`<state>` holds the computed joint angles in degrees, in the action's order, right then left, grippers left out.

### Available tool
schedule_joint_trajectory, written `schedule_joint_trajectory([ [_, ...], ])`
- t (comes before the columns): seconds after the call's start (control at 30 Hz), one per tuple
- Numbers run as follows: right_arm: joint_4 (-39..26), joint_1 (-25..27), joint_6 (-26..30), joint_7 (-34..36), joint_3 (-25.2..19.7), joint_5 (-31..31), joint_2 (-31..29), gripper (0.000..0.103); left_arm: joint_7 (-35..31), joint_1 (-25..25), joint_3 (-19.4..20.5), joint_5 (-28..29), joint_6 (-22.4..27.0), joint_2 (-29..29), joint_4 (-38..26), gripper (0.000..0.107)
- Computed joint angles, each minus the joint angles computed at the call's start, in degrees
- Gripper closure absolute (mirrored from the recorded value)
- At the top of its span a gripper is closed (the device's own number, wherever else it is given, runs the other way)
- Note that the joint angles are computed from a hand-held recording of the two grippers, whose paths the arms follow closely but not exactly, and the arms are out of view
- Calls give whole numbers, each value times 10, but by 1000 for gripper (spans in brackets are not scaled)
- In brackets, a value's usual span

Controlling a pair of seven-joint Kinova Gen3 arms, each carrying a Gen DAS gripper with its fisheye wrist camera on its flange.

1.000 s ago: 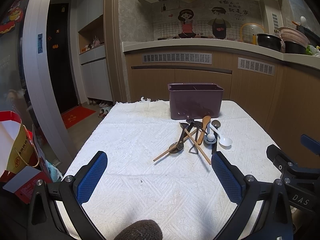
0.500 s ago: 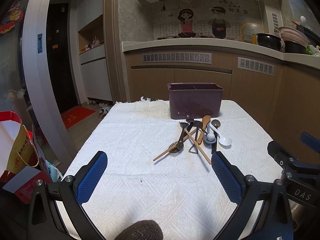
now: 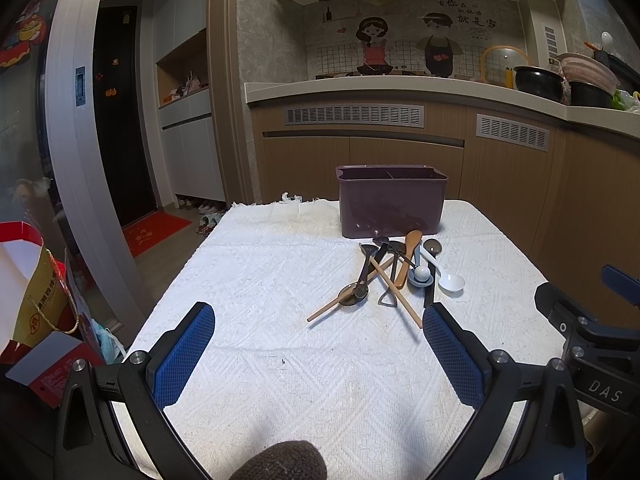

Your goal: Organize utensils

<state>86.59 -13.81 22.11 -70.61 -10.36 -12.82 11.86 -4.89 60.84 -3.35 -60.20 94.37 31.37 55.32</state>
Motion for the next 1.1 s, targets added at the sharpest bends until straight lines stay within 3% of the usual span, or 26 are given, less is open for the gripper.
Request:
schedule_joint_trajectory([
  [0.87, 5, -1, -15, -4, 1, 0, 1, 0, 7, -13, 6, 11, -3, -9, 11, 4],
  [1.0, -1, -4, -43, -28, 9, 10, 10, 0, -12, -39, 12, 26, -31, -21, 22, 4],
  [1.1, -55, 1, 4, -24, 6, 19, 37, 0, -29, -60, 18, 33, -68, -34, 38, 4],
])
